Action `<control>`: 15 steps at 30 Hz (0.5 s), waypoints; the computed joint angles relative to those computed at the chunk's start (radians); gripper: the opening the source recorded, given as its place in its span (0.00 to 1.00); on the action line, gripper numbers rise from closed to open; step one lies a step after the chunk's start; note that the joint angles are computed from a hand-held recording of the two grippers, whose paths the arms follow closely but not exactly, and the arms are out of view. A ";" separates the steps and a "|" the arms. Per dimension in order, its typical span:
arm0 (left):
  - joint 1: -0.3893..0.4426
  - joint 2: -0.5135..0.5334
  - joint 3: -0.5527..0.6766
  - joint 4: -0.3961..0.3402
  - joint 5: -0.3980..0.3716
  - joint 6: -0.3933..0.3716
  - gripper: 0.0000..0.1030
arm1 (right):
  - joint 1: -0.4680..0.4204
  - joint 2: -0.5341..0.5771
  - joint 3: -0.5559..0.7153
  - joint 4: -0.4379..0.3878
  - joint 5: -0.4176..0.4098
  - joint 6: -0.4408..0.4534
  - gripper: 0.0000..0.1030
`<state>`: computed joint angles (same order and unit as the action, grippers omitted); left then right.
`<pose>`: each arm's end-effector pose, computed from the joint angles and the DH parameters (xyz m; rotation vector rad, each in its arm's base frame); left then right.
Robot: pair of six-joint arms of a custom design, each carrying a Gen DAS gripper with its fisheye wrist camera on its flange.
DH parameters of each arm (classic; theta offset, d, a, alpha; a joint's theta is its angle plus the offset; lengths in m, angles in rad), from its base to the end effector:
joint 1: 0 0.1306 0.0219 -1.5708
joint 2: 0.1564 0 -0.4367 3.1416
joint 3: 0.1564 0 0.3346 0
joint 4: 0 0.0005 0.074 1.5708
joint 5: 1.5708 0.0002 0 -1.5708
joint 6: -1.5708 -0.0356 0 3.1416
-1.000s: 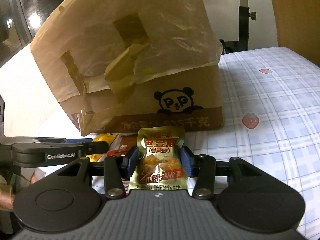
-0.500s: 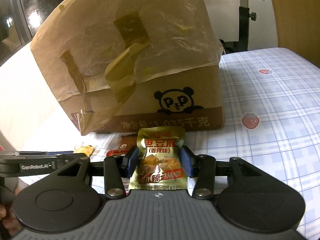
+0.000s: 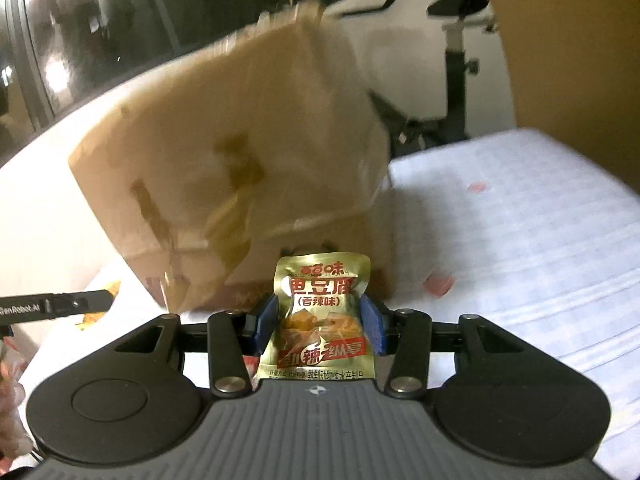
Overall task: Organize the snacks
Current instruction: 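Lift the gold pouch and yellow stick packet over the lined box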
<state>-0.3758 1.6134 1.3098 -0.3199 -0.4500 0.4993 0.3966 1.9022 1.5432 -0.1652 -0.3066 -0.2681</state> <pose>0.4832 -0.1745 0.3966 -0.3773 2.0907 -0.0208 0.5801 0.2540 0.3446 -0.3281 2.1253 0.7160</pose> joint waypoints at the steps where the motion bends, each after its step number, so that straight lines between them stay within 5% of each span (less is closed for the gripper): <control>1: 0.002 -0.010 0.004 0.010 -0.006 -0.015 0.33 | -0.004 -0.012 -0.006 0.012 0.007 -0.003 0.47; 9: 0.024 -0.053 0.080 0.105 -0.024 -0.162 0.33 | -0.035 -0.075 0.046 0.124 0.044 -0.014 0.47; 15: 0.039 0.035 0.256 0.077 -0.010 -0.232 0.33 | -0.020 -0.004 0.291 0.019 0.009 0.090 0.47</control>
<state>-0.3364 1.6484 1.5657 -0.2433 -0.4597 0.2674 0.3768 1.8978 1.8345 -0.1461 -0.2972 -0.1785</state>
